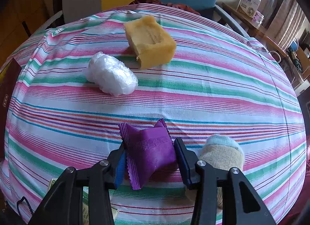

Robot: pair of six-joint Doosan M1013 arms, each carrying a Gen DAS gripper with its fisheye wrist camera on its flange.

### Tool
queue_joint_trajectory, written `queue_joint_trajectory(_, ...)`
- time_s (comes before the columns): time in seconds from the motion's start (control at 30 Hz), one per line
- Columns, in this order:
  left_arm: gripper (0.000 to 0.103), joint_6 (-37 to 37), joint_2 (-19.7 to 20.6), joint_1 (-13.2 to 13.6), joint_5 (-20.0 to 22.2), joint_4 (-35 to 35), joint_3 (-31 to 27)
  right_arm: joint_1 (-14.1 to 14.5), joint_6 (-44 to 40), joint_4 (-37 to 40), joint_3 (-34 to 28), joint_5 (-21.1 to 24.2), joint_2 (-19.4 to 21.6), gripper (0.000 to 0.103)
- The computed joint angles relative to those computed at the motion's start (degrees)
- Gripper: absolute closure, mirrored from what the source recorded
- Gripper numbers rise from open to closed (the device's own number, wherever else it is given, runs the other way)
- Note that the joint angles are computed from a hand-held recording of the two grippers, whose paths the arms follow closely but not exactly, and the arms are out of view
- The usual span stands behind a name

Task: Organize objects
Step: 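Carry the WEIDAN packet into the gold tray and open the left tool, then carry the purple packet into the gold tray and open the right tool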

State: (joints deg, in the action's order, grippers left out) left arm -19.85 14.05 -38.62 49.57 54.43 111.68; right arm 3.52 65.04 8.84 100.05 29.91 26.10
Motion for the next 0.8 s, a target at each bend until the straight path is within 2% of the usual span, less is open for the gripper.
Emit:
queue_joint_trajectory(0.13,0.041,-2.2,-0.9,-3.7,3.5,2.3,1.4,0.1,2.8,-0.8,-0.1,0.9,-0.2,0.057)
queue_joint_trajectory(0.23,0.040,-3.1,-1.1,-5.6,5.1,3.1,2.0,0.1,1.9,2.3,0.7,0.4,-1.6,0.057)
queue_joint_trajectory(0.37,0.039,-5.0,-1.5,-7.3,6.2,3.6,2.8,0.7,-6.5,13.7,2.5,-0.2,-4.6,0.057)
queue_joint_trajectory(0.47,0.039,-6.4,-1.8,-7.9,6.6,3.8,3.3,2.5,-14.2,21.1,3.5,1.0,-6.7,0.057)
queue_joint_trajectory(0.6,0.039,-7.6,-2.1,-8.8,7.3,4.0,4.0,6.0,-22.0,28.2,3.9,4.8,-8.0,0.057)
queue_joint_trajectory(0.8,0.037,-8.5,-2.9,-9.8,8.5,4.4,5.1,11.4,-26.5,33.6,2.3,13.4,-6.9,0.057)
